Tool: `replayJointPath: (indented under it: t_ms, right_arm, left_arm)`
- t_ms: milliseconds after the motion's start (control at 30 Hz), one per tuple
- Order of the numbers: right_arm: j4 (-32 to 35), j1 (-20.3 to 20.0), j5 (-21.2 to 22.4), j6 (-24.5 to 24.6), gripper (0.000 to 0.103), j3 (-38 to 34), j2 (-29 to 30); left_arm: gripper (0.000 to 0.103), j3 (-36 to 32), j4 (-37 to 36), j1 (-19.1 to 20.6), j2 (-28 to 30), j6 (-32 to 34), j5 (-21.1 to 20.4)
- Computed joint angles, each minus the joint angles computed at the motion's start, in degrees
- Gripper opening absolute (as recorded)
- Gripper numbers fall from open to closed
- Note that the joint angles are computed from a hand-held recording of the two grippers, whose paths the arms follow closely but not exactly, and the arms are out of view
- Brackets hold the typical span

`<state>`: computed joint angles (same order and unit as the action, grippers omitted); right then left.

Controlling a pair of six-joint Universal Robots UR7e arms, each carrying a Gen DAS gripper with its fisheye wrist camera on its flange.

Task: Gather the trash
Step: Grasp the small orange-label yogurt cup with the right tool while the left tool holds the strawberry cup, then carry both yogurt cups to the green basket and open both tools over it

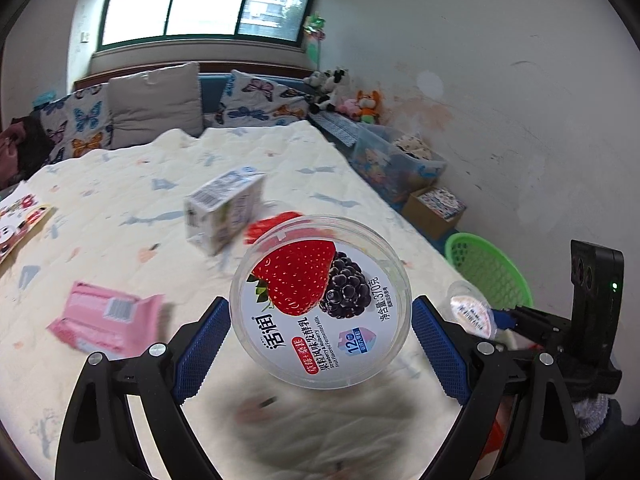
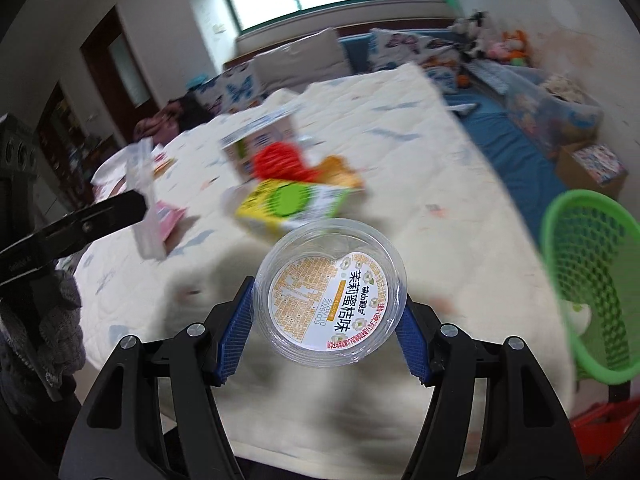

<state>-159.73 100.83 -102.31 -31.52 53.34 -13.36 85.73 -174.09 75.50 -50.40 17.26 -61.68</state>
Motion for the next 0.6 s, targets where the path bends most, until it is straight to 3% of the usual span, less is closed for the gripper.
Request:
replayJointPath:
  t_ms: [333,600]
  right_arm:
    - [-5.80,-5.30,-6.65,2.23,0.065,-0.16,-4.07]
    - [-3.58,-9.81,-12.17,4.61,0.065,-6.94,-3.14]
  left_arm:
    - [0.088,-8.27,6.16,-2.38,6.60,-0.38,-0.96]
    - [0.088,-15.78,11.77,-3.73,12.01,-1.08,-1.34]
